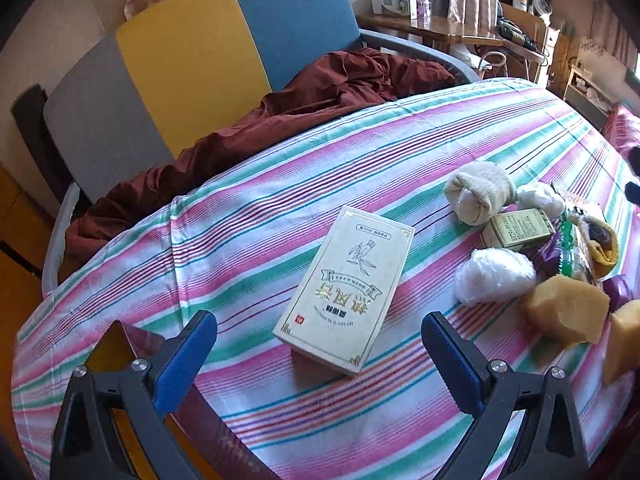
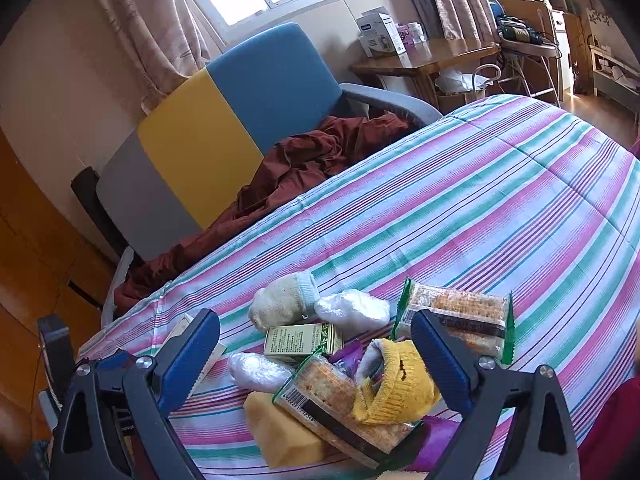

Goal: Organize objects
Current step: 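Grasp the white printed box from the pile with the left gripper, then carry the white box to the gold tray with the left gripper while the right gripper grasps a yellow sponge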

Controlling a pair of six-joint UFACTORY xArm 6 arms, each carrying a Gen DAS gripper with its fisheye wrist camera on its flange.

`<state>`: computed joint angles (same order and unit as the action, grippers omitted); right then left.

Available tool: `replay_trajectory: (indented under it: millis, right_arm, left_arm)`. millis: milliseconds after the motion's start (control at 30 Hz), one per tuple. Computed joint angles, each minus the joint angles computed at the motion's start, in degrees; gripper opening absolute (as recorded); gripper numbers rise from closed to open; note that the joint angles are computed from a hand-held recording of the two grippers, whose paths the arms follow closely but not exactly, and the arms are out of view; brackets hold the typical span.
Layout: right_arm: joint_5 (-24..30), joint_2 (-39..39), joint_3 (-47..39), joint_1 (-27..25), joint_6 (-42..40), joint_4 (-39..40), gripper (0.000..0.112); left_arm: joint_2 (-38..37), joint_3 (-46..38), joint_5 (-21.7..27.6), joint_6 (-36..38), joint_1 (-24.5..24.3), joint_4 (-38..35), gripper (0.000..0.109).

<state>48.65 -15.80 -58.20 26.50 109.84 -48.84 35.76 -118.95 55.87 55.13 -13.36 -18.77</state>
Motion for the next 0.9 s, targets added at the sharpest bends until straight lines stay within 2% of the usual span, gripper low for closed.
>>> replay_trajectory:
  millis: [100, 200, 300, 367, 400, 467, 533, 600, 900]
  right_arm:
    - [-0.39, -0.26, 0.4, -0.25, 0.09, 0.2, 0.098]
    - [-0.9, -0.19, 0.5, -0.54, -0.32, 0.77, 0.098]
    - [-1.05, 0.28, 0.17, -0.76, -1.46, 1.55, 0.098]
    - [-0.75, 0.62, -0.09, -0.86, -2.26, 2.16, 0.098]
    - [-0.65, 0.67, -0.1, -0.89, -2.45, 2.35, 0.098]
    - [-0.36, 0.7, -0.13, -0.95, -2.78, 2.76, 0.098]
    - [-0.32, 0.59, 0.01, -1.04, -2.73, 2.86, 0.098]
    - [-0.26, 0.55, 0.07, -1.1, -2.79, 3.11, 0.098]
    - [-1.8, 1.92, -0.39, -1.91, -6.91, 8.0, 0.098]
  left_arm:
    - [2.71, -3.33, 0.72, -0.59, -1.01, 1.48, 0.102]
    - [5.87, -7.5, 2.42, -2.02, -1.69, 2.76, 0.094]
    - [9.74, -13.29, 6.12, -4.44, -1.78, 3.37, 0.075]
    - [11.4, -15.74, 8.09, -6.66, -1.7, 3.6, 0.051]
    - [11.06, -15.03, 7.94, -7.26, -1.55, 3.1, 0.051]
    - [8.86, -11.52, 6.7, -6.98, -1.13, 1.51, 0.051]
    - [4.21, -4.36, 3.12, -5.48, -0.69, -0.53, 0.051]
    - [0.3, 0.6, 2.02, -3.96, -0.12, -2.81, 0.051]
    - [-17.81, 21.96, 1.42, 2.96, 4.65, -14.22, 0.051]
